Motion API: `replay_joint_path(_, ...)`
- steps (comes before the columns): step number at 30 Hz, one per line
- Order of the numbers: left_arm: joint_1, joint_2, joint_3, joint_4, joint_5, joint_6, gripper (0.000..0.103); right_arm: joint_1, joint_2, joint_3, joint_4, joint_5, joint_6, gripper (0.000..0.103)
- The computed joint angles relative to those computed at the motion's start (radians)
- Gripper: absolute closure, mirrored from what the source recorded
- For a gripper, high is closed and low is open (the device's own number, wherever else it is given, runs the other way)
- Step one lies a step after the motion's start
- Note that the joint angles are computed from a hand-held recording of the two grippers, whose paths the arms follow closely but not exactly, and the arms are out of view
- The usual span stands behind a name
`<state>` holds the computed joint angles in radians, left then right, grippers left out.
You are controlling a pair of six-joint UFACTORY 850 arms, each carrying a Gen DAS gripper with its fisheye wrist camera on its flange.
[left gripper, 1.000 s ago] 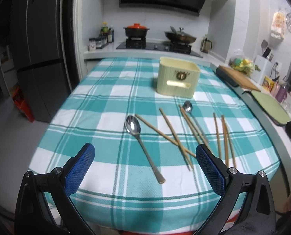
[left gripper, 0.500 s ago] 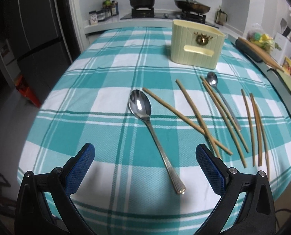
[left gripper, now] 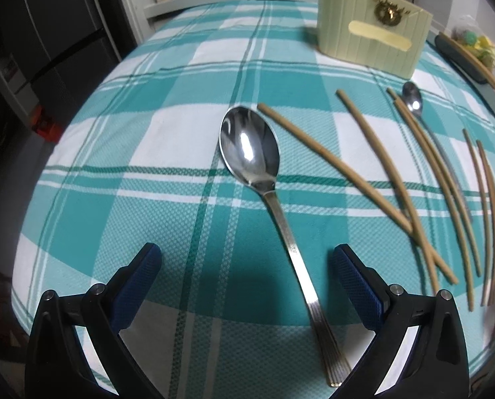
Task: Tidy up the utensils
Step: 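Move the left tool down to the silver spoon while the right tool approaches a wooden chopstick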
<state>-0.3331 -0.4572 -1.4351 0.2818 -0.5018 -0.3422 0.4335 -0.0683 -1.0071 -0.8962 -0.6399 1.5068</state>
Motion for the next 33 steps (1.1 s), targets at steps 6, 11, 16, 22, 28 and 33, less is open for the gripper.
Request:
replay_joint_path(6,0.013,0.007,0.015,-0.004,0.021,0.006,0.0,0.0,-0.102,-0.068,0.108,-0.078,-0.199,0.036)
replay_joint_path(11,0.051,-0.002,0.004,-0.083,0.002,0.075,0.0,0.004,-0.098,-0.067,0.101,-0.133,-0.205,0.036)
replay_joint_path(16,0.074,-0.002,-0.002,-0.089,-0.014,0.119,0.0,-0.027,-0.066,-0.031,0.171,-0.106,-0.229,0.036)
replay_joint_path(22,0.068,0.0,0.002,-0.055,0.014,0.17,0.0,-0.07,-0.048,-0.01,0.253,-0.02,-0.293,0.034)
replay_joint_path(28,0.076,-0.001,0.007,-0.1,0.042,0.213,0.0,-0.094,-0.025,-0.001,0.309,0.044,-0.31,0.034)
replay_joint_path(33,0.087,-0.005,0.002,-0.18,0.036,0.263,0.0,-0.105,-0.057,-0.037,0.437,0.166,-0.478,0.063)
